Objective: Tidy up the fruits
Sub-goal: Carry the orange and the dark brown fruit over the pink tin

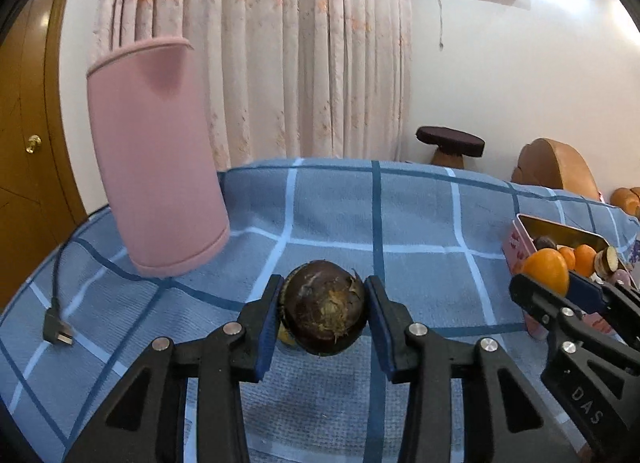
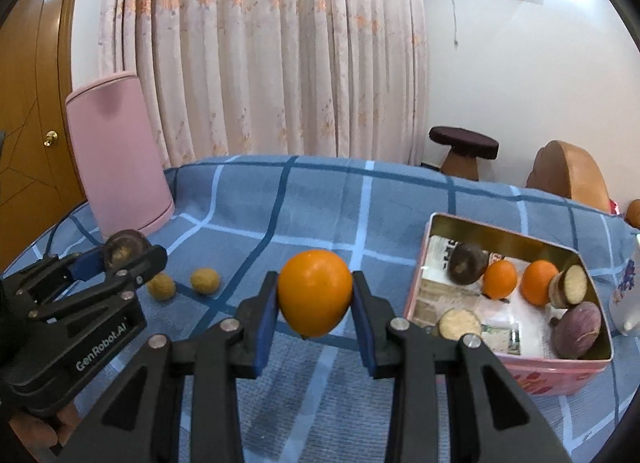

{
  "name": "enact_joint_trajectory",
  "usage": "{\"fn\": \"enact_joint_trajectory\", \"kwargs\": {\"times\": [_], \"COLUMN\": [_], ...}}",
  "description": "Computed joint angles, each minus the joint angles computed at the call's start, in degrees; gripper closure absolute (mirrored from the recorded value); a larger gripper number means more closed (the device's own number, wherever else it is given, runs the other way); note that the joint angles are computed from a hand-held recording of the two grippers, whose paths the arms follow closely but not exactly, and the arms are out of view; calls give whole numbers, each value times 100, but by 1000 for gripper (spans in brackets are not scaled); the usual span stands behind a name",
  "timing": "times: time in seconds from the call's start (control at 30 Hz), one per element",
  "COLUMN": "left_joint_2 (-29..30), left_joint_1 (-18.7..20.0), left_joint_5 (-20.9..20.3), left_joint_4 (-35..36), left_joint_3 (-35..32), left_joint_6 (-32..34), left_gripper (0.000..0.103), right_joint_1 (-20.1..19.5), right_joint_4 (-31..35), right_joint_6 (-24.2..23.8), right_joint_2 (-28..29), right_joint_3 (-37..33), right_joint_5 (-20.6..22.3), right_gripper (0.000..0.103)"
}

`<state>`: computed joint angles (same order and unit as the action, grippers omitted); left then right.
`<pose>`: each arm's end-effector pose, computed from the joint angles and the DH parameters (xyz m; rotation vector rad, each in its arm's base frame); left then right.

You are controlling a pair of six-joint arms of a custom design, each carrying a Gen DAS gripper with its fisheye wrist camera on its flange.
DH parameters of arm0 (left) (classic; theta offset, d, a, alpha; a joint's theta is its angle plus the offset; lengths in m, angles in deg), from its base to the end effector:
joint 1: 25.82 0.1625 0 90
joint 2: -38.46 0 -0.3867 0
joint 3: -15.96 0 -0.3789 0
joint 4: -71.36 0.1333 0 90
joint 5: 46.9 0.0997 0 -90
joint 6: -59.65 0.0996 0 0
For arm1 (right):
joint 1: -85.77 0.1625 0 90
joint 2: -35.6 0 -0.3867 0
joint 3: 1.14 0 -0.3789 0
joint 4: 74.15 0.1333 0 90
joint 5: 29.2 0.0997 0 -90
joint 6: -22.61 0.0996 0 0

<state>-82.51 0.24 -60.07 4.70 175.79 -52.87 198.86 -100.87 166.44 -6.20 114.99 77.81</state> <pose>-0.0089 -0.2607 0.1576 0.0415 1.8629 -1.3010 0.2453 -0.3098 -0.0821 1.1583 -2.3425 0.9606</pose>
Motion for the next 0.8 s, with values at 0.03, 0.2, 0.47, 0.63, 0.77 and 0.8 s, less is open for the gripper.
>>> {"fn": "enact_joint_trajectory", "kwargs": {"times": [0.03, 0.2, 0.47, 0.63, 0.77, 0.8], "left_joint_2": [161, 768, 1182, 1549, 2054, 2138], "left_joint_1": [-31, -102, -391, -493, -595, -602], "left_joint_5": [-8, -27, -202, -253, -285, -276], "left_joint_4": [291, 824, 726, 255, -137, -344], "left_joint_3": [-81, -220, -193, -180, -222, -210], "left_joint_6": [-360, -1286, -1638, -1517, -1538, -1426], "left_gripper": [61, 61, 61, 61, 61, 61], "right_joint_1": [-3, -40, -132, -257, -427, -481], "right_joint_4": [-23, -79, -182, -262, -313, -337], "right_joint_6": [-10, -72, -183, -276, -354, -389], "right_joint_2": [-13, -88, -246, -431, -682, -759], "right_joint_3": [15, 111, 306, 476, 680, 745], "right_joint_5": [-7, -28, -116, -180, -290, -319], "right_gripper": [65, 65, 65, 65, 65, 65]}}
